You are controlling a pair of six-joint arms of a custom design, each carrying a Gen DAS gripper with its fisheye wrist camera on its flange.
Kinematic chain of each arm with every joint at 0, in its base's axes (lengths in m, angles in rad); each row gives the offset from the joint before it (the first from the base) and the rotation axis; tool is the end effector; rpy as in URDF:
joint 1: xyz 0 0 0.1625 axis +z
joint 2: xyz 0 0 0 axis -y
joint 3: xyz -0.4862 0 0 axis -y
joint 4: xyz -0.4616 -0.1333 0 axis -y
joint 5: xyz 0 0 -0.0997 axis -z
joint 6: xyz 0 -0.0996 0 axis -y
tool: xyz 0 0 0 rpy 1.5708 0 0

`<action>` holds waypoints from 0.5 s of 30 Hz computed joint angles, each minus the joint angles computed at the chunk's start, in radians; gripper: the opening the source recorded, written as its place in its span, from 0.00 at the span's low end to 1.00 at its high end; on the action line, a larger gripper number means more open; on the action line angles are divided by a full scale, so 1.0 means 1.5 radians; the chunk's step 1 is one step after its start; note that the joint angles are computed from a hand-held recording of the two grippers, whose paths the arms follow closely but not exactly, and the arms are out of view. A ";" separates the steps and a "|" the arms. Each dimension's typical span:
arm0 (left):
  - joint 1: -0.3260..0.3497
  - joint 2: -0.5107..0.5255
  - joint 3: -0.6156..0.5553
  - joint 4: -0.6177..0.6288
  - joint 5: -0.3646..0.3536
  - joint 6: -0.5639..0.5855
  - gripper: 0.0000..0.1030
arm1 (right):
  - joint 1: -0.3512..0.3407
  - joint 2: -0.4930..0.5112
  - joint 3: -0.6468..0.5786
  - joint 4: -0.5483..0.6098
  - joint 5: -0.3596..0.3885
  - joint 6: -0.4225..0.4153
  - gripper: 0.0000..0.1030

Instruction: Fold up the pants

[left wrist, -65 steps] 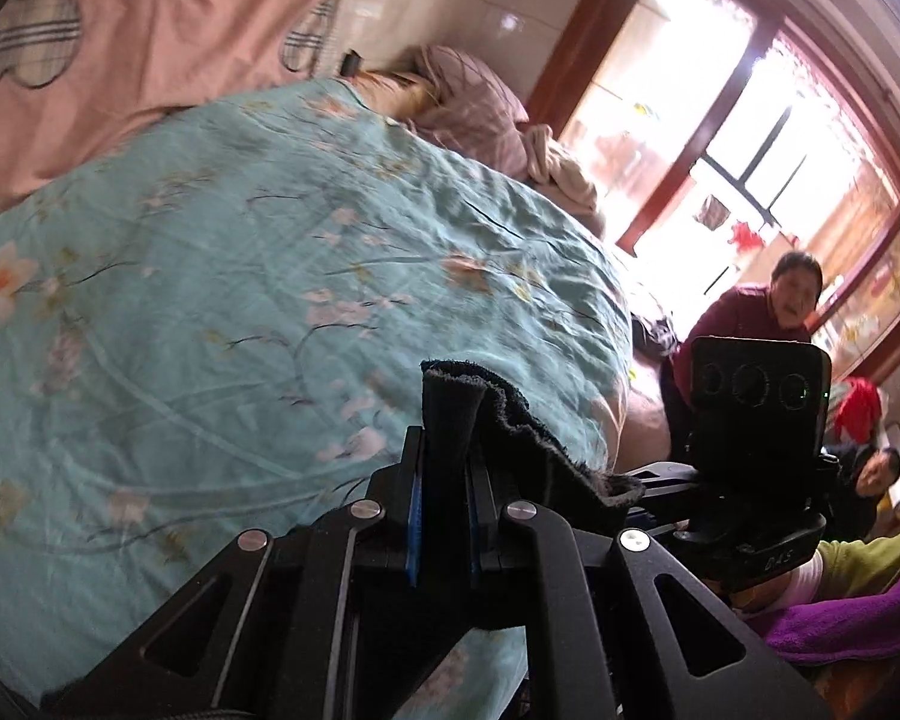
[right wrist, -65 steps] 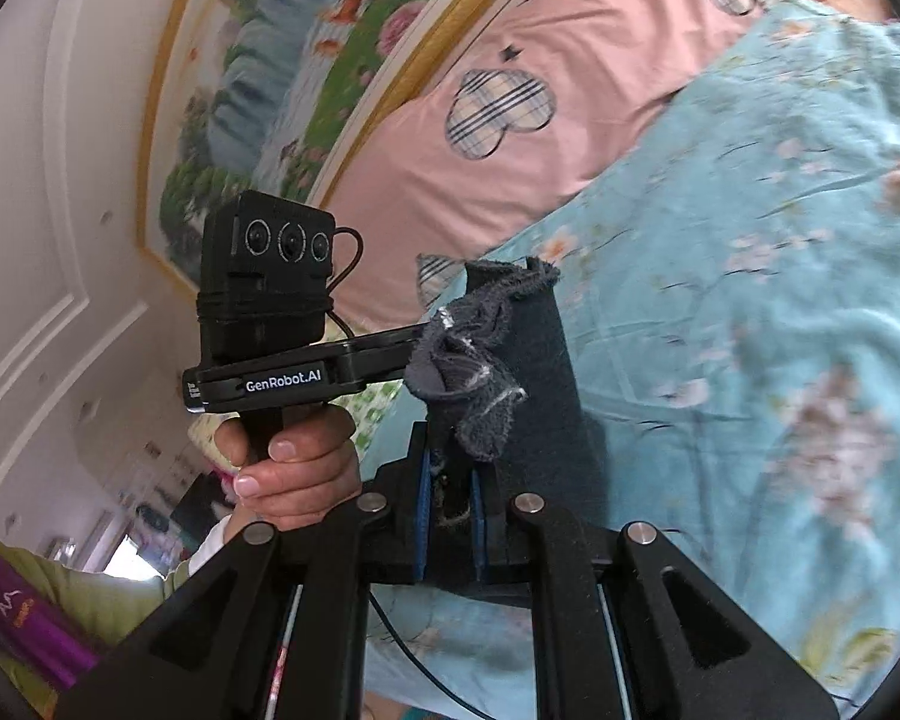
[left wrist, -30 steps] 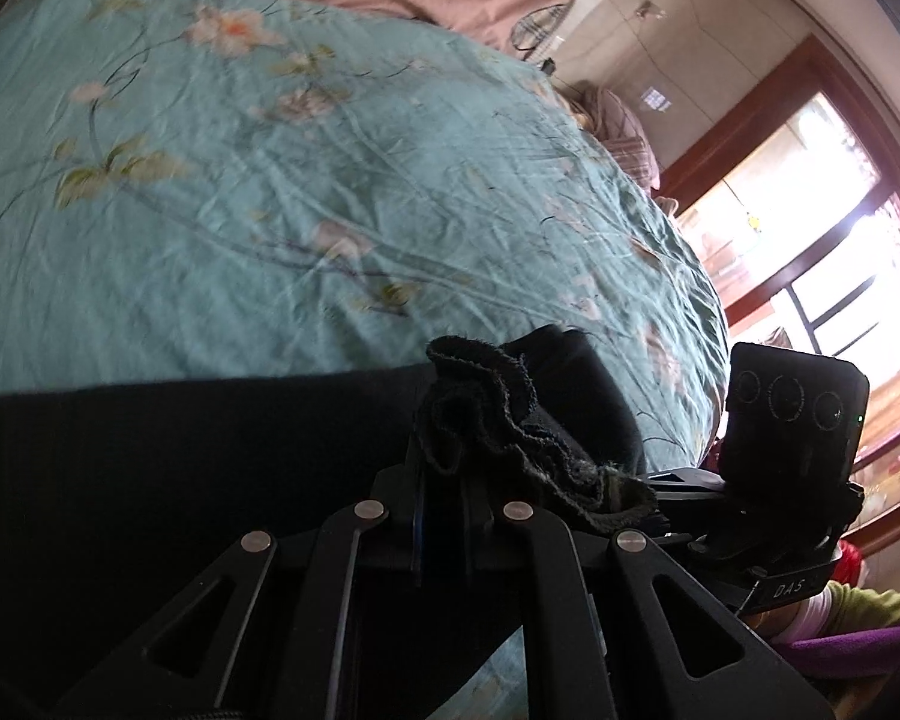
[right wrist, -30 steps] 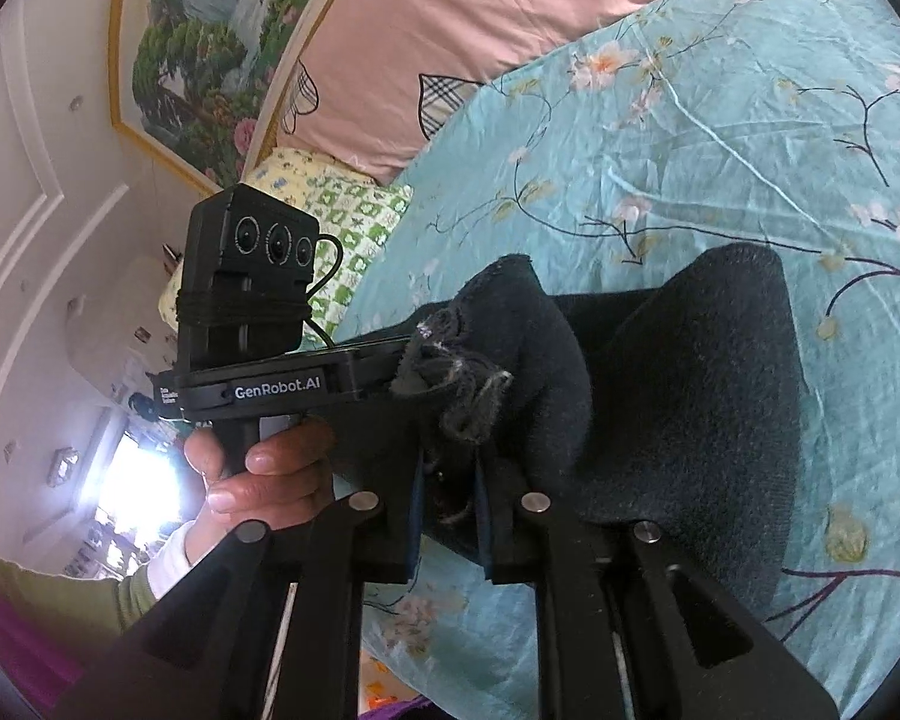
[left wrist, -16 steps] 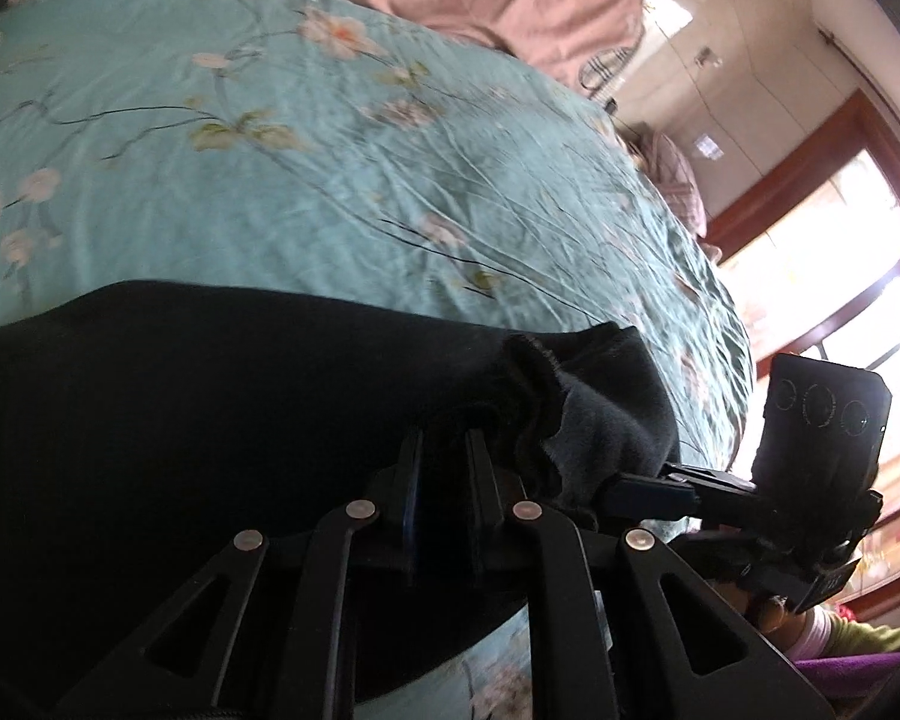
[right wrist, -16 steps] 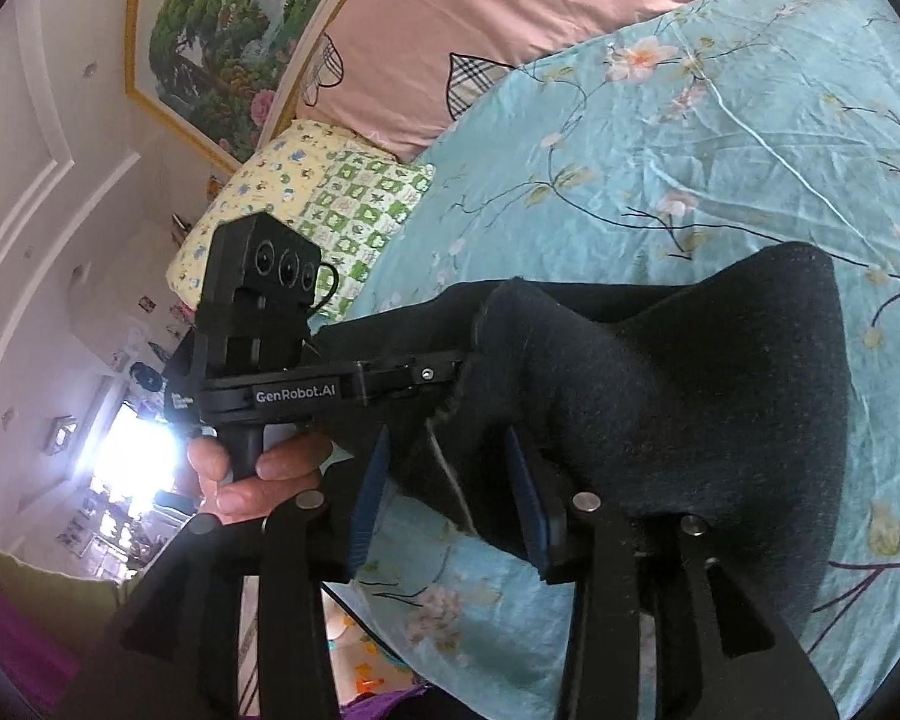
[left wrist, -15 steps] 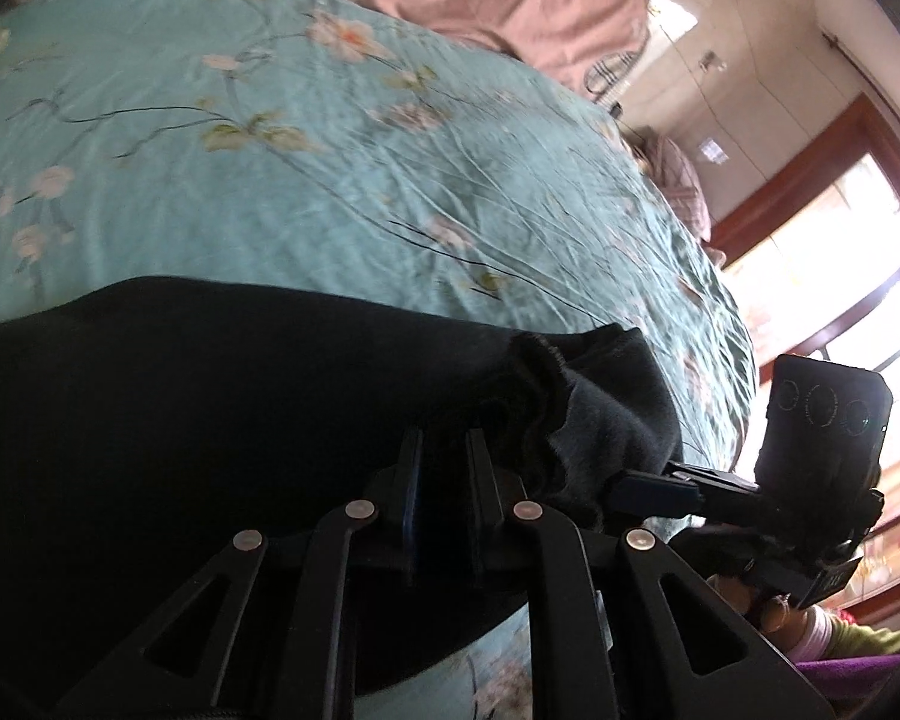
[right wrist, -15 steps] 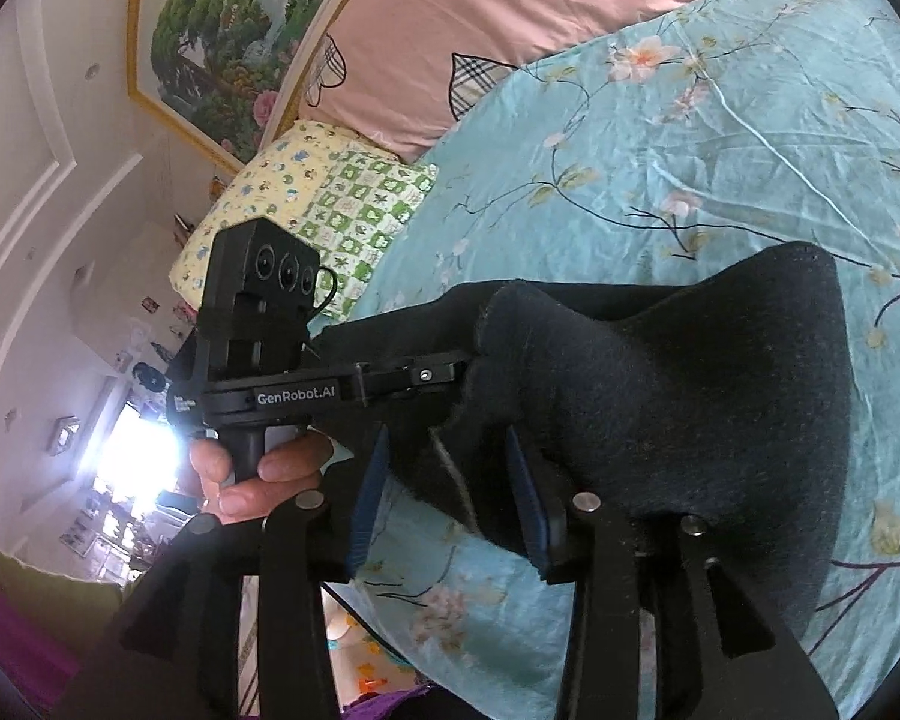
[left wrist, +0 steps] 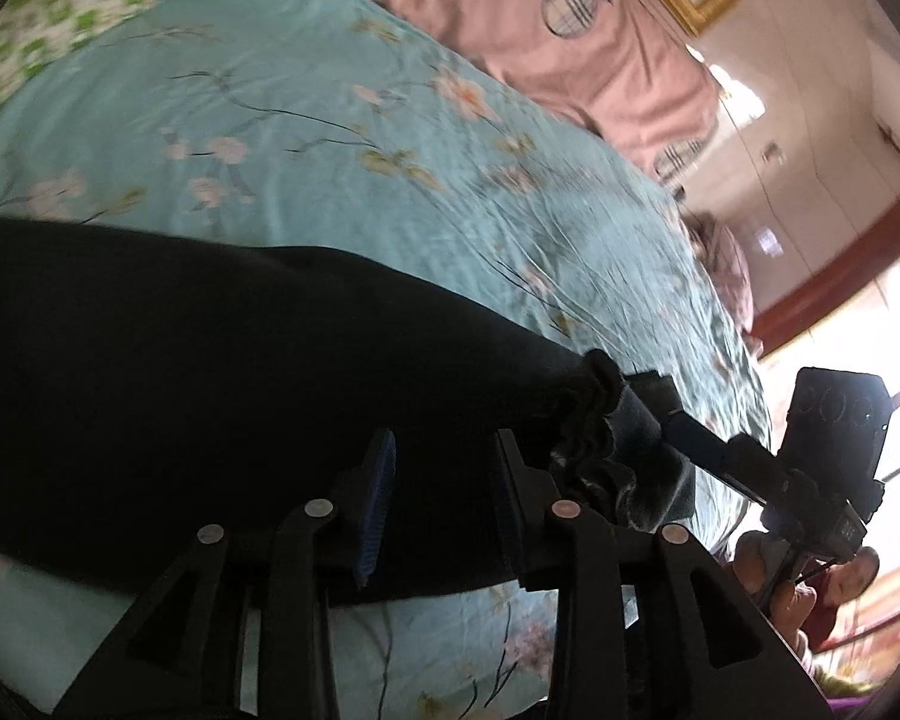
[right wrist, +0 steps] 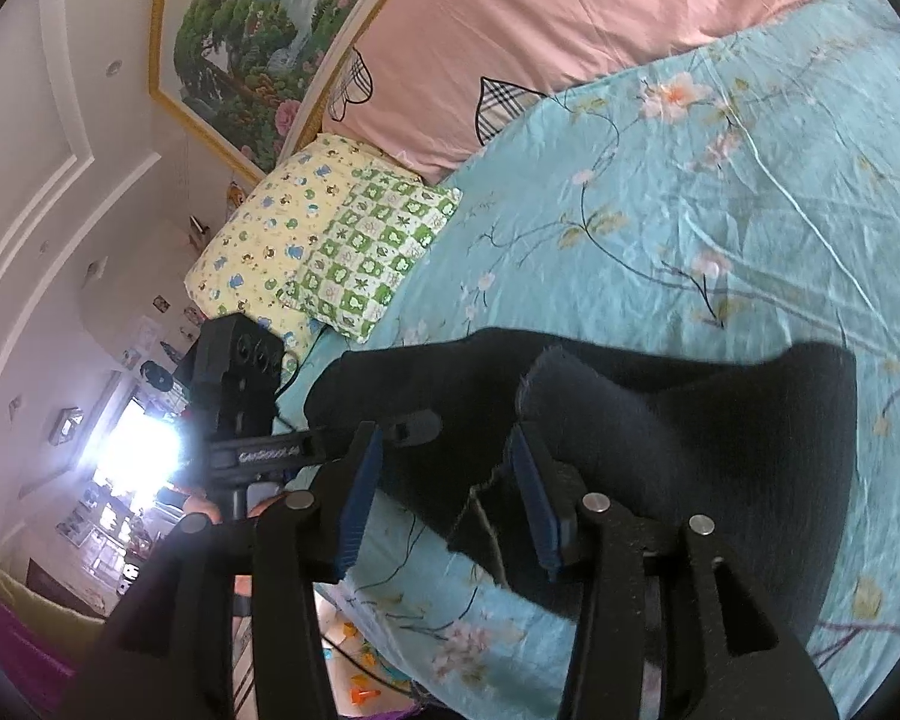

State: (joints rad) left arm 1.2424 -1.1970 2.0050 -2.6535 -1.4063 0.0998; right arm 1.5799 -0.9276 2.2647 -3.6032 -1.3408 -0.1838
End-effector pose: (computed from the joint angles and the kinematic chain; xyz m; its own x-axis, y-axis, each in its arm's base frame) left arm -0.0581 -0.6343 0.2139 -0.9125 0.3655 -0.1839 0.4034 0.8790 -0.2542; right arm 0.1609 -0.5357 0.0919 -0.9546 -0.2926 -0.0550 -0.1846 0.7266 -0.6618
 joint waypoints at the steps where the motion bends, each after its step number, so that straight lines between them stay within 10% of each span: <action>1: 0.001 -0.006 0.004 -0.006 0.004 -0.006 0.33 | 0.001 0.000 -0.004 0.003 0.001 -0.001 0.46; 15: 0.024 -0.077 0.042 -0.076 0.055 -0.082 0.37 | 0.034 0.014 -0.080 0.089 0.019 -0.019 0.49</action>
State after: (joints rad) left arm 1.2786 -1.3132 2.0681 -2.7669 -1.3238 -0.0236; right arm 1.6304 -0.9070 2.1445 -3.4693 -1.3119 -0.2117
